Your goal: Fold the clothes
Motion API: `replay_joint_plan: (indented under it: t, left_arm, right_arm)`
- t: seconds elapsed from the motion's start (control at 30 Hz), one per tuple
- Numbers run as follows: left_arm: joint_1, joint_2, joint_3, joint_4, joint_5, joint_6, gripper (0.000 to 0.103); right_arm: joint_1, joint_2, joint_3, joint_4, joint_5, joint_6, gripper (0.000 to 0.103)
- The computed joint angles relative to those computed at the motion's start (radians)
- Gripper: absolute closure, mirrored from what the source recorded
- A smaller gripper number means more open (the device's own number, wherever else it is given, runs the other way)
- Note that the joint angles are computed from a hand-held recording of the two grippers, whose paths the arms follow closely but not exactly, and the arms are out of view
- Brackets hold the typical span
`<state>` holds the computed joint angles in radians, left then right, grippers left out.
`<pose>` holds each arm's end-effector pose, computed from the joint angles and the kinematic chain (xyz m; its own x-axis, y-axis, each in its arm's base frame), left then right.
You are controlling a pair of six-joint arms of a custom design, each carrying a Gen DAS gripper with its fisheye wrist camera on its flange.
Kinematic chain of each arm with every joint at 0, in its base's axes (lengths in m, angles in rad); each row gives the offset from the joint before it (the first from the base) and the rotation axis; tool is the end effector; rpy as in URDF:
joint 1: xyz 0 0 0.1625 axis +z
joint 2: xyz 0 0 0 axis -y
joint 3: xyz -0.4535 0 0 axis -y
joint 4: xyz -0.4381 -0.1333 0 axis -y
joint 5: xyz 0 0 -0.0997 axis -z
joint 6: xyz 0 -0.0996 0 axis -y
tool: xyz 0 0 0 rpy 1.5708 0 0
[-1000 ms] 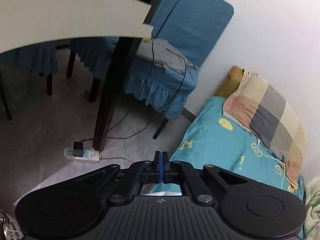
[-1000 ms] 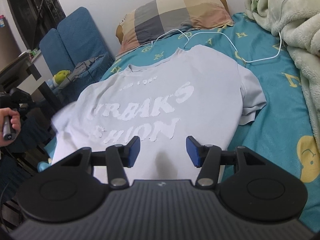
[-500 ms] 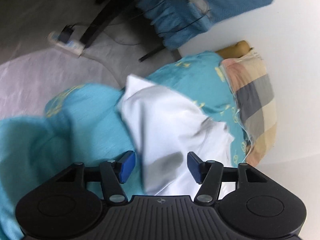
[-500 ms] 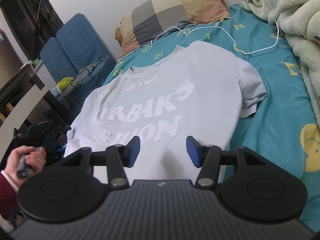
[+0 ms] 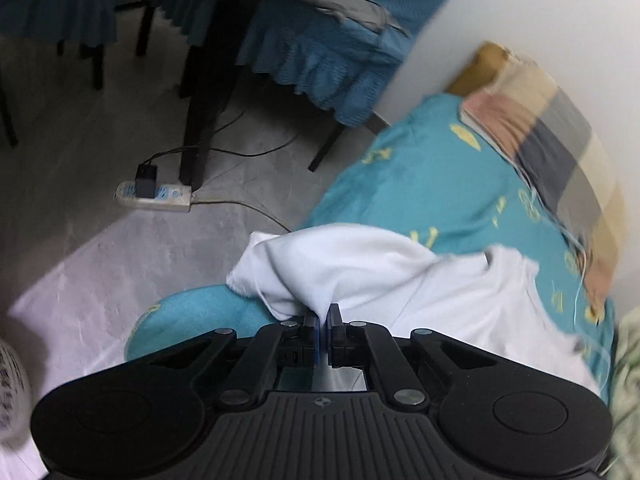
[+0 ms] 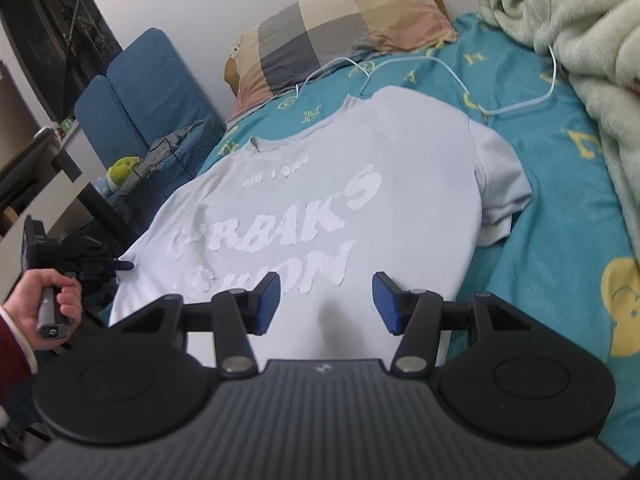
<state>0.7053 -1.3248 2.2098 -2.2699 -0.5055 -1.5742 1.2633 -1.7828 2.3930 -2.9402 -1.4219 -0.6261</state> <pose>-0.2203 -0.4770 0.1975 -0.7476 -0.6387 -0.1819 -0.1933 0.4714 -0.8605 0.0189 -0.4296 0.3520 -0.9175 -0.2414 0.3162 -0.3925 0.6786 -0.6208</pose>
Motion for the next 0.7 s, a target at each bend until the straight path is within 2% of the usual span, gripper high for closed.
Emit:
replay_joint_plan:
  t: [0.07, 0.13, 0.27, 0.43, 0.47, 0.53, 0.7]
  left_arm:
    - [-0.035, -0.027, 0.014, 0.036, -0.015, -0.008, 0.092]
    - [-0.071, -0.053, 0.026, 0.075, -0.030, -0.016, 0.076]
    - [-0.201, -0.119, 0.042, 0.225, -0.101, -0.099, 0.062]
    - [-0.389, -0.132, 0.039, 0.339, -0.269, -0.167, 0.035]
    - [-0.417, -0.123, 0.038, 0.341, -0.309, -0.176, 0.034]
    - [-0.459, -0.099, 0.033, 0.337, -0.392, -0.190, 0.025]
    - [-0.541, -0.046, 0.040, 0.322, -0.558, -0.196, 0.022]
  right_arm:
    - [0.000, 0.000, 0.002, -0.018, 0.002, -0.015, 0.048]
    - [-0.001, -0.008, 0.005, -0.023, 0.013, -0.032, 0.048]
    - [-0.006, -0.046, 0.015, -0.013, 0.035, -0.074, 0.048]
    - [-0.043, -0.155, 0.018, 0.125, 0.107, -0.085, 0.048]
    - [-0.048, -0.180, 0.019, 0.156, 0.115, -0.096, 0.048]
    - [-0.054, -0.230, 0.012, 0.242, 0.118, -0.126, 0.047]
    - [-0.081, -0.363, 0.016, 0.380, 0.108, -0.198, 0.047]
